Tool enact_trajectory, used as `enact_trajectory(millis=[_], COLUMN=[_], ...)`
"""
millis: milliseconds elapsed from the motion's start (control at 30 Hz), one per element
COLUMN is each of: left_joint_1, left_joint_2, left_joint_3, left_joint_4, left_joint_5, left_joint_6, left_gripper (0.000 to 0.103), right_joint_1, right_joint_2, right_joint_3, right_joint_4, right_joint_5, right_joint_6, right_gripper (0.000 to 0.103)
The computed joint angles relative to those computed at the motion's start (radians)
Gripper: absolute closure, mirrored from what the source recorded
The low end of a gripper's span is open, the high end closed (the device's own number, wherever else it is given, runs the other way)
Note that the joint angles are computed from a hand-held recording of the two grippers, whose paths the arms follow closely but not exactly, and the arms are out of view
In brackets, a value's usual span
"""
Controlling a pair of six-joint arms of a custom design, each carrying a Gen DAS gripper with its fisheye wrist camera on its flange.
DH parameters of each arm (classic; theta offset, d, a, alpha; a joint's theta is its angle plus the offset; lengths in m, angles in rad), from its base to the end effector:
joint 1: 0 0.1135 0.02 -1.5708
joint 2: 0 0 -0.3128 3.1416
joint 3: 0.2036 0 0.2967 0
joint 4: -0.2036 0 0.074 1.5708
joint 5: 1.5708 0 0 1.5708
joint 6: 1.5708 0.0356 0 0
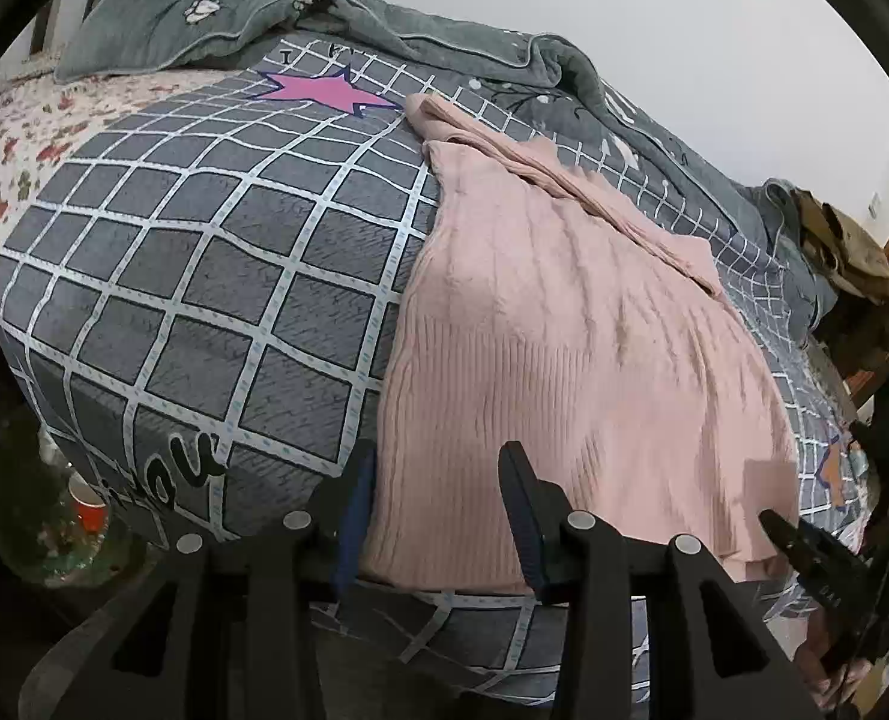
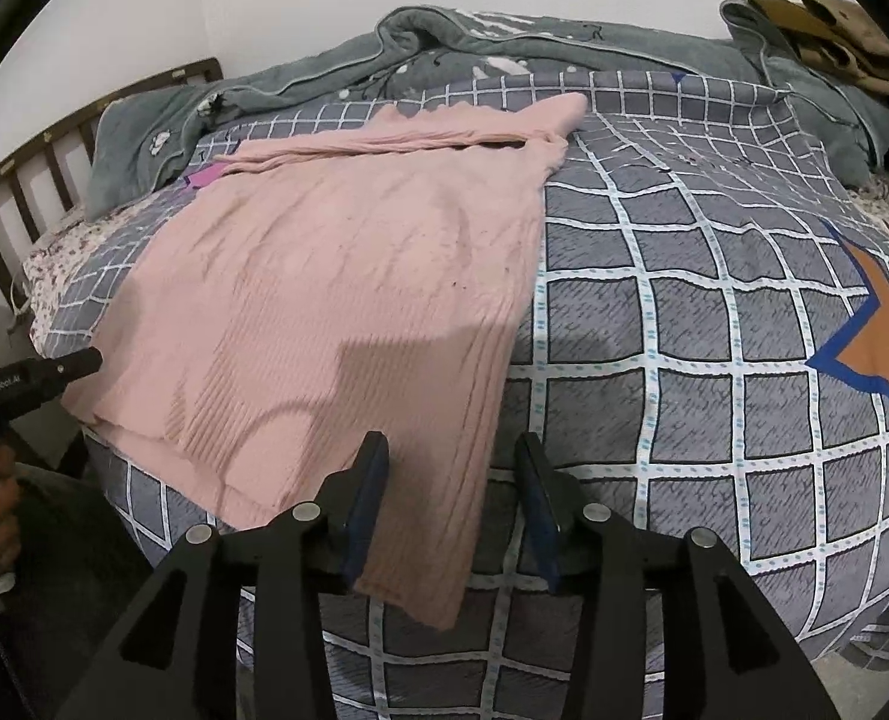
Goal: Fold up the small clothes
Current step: 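Grasp the sweater hem with the left gripper while the right gripper grasps it too, then lift the held hem with both grippers and fold it over toward the collar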
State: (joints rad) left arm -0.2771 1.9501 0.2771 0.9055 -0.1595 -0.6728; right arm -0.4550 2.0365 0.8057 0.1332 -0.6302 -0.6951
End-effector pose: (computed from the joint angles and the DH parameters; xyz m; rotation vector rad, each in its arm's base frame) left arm 0.2366 -0.0614 0.0331 -0.5385 2.2814 -0.2885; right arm 0.3333 -0.1397 0.0476 -0.4733 2.3534 0.3408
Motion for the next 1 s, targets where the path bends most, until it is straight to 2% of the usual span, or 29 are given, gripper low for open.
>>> enact_trajectory(millis=[33, 67, 100, 133, 300, 400, 600, 733, 867, 1000], left_joint_1=[0.002, 0.01, 0.019, 0.036, 0.08, 0.078, 0.108, 0.141, 0.177, 0.2], left_joint_2=[0.002, 0.005, 0.008, 0.016, 0.012, -0.061, -0.348, -0.521, -0.589, -0.575], left_joint_3=[-0.001, -0.002, 0.001, 0.006, -0.03, -0.067, -0.077, -0.03, 0.063, 0.171], left_joint_4=[0.006, 0.012, 0.006, 0.003, 0.079, 0.081, -0.124, -0.276, -0.385, -0.45], left_joint_5=[0.007, 0.024, 0.044, 0.08, 0.175, 0.188, 0.24, 0.269, 0.298, 0.31], left_joint_6=[-0.006, -0.011, -0.015, -0.018, -0.049, -0.062, -0.109, -0.13, -0.133, -0.107], left_gripper=[0.065, 0.072, 0.089, 0.093, 0.094, 0.094, 0.095, 0.096, 0.096, 0.096], right_joint_1=[0.004, 0.005, 0.008, 0.01, -0.008, -0.048, -0.074, -0.075, -0.053, -0.03], right_joint_2=[-0.002, -0.003, -0.003, -0.007, -0.031, -0.051, -0.09, -0.104, -0.089, -0.038], right_joint_3=[-0.003, -0.003, -0.003, -0.006, -0.004, 0.048, 0.17, 0.265, 0.396, 0.535], right_joint_4=[0.0, -0.001, -0.002, -0.012, -0.069, -0.217, -0.46, -0.593, -0.689, -0.766], right_joint_5=[0.003, 0.002, 0.004, 0.002, -0.039, -0.124, -0.218, -0.284, -0.342, -0.396], right_joint_6=[0.001, 0.0, -0.001, -0.012, -0.025, -0.049, -0.025, 0.021, 0.117, 0.208], right_gripper=[0.061, 0.065, 0.081, 0.097, 0.098, 0.098, 0.098, 0.098, 0.098, 0.098])
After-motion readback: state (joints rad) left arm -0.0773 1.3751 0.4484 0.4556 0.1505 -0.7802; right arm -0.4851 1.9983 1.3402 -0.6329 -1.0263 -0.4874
